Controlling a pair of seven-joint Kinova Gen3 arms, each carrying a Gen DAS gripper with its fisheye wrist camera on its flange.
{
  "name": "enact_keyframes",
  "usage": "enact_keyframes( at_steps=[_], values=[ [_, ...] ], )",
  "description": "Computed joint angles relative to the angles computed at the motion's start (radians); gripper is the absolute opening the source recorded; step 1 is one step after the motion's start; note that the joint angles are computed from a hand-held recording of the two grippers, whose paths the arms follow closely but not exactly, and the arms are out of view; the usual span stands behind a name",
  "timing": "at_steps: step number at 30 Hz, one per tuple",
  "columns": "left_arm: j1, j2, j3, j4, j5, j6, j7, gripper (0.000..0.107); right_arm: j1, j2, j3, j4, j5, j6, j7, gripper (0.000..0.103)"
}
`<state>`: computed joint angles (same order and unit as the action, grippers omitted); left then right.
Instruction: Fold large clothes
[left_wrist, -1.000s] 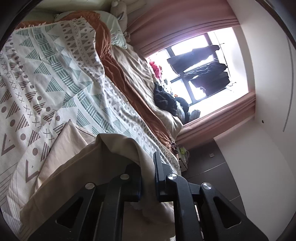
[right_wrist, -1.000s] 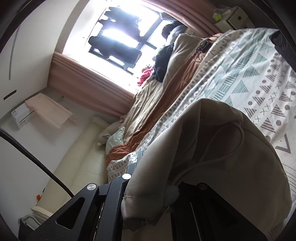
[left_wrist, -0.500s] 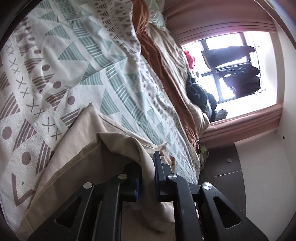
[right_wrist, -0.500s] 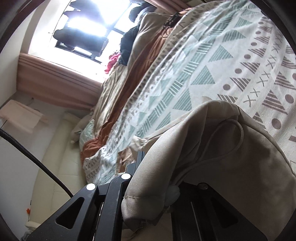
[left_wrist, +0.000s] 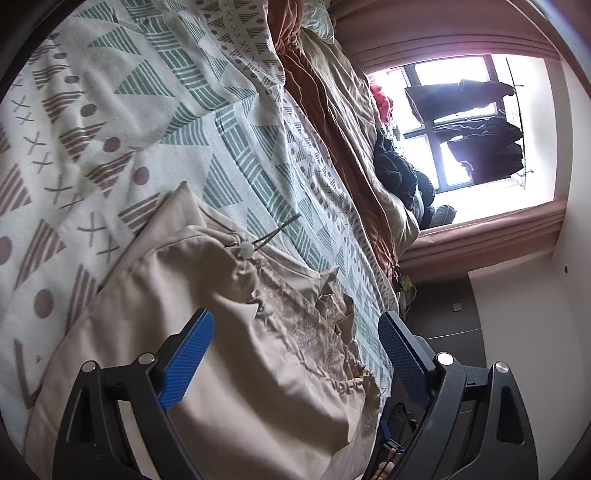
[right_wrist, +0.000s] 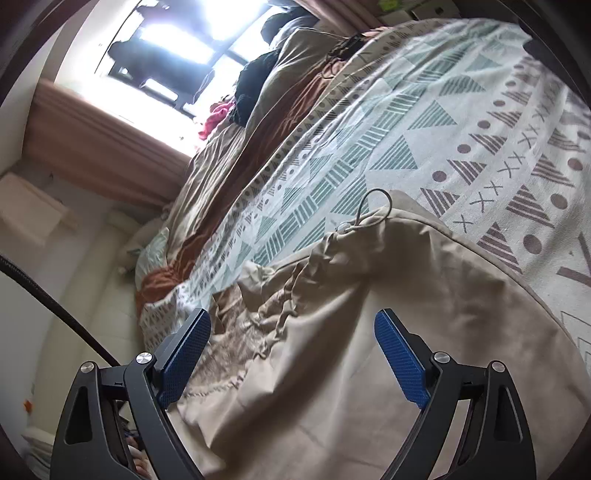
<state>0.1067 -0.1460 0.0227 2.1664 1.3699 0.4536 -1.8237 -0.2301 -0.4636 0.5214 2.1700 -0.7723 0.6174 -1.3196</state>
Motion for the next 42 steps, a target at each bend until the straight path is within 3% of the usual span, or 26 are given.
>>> enact_keyframes(
  at_steps=[2, 11, 14, 20, 26, 29, 34, 38, 42],
  values=[
    [-0.003, -0.036, 0.000, 0.020, -0.054, -0.004, 0.055, 0.092, 0.058, -0.016, -0.072, -0.013, 0.065, 0.035, -0.051, 0.090],
    [-0.014, -0.221, 0.032, 0.110, -0.403, -0.009, 0.414, 0.092, 0.113, -0.094, -0.252, 0.003, 0.198, 0.062, -0.204, 0.090],
    [-0.017, -0.276, 0.048, 0.133, -0.492, 0.011, 0.495, 0.092, 0.155, -0.115, -0.366, -0.013, 0.277, 0.085, -0.305, 0.090],
    [-0.007, -0.365, 0.064, 0.172, -0.633, 0.043, 0.630, 0.092, 0.157, -0.105, -0.560, -0.107, 0.421, 0.138, -0.453, 0.073],
    [0.013, -0.444, 0.078, 0.194, -0.740, 0.077, 0.766, 0.090, 0.107, 0.028, -0.690, -0.226, 0.548, 0.174, -0.554, 0.066],
    [0.020, -0.483, 0.082, 0.200, -0.789, 0.097, 0.831, 0.089, 0.060, 0.125, -0.704, -0.283, 0.584, 0.198, -0.578, 0.059],
    [0.032, -0.532, 0.084, 0.215, -0.860, 0.128, 0.929, 0.084, 0.005, 0.325, -0.749, -0.415, 0.728, 0.283, -0.661, 0.058],
    [0.034, -0.554, 0.078, 0.234, -0.896, 0.142, 0.986, 0.084, -0.055, 0.462, -0.734, -0.509, 0.810, 0.355, -0.686, 0.057],
    [0.036, -0.566, 0.069, 0.247, -0.919, 0.148, 1.020, 0.083, -0.110, 0.525, -0.695, -0.551, 0.853, 0.364, -0.705, 0.038]
  ],
)
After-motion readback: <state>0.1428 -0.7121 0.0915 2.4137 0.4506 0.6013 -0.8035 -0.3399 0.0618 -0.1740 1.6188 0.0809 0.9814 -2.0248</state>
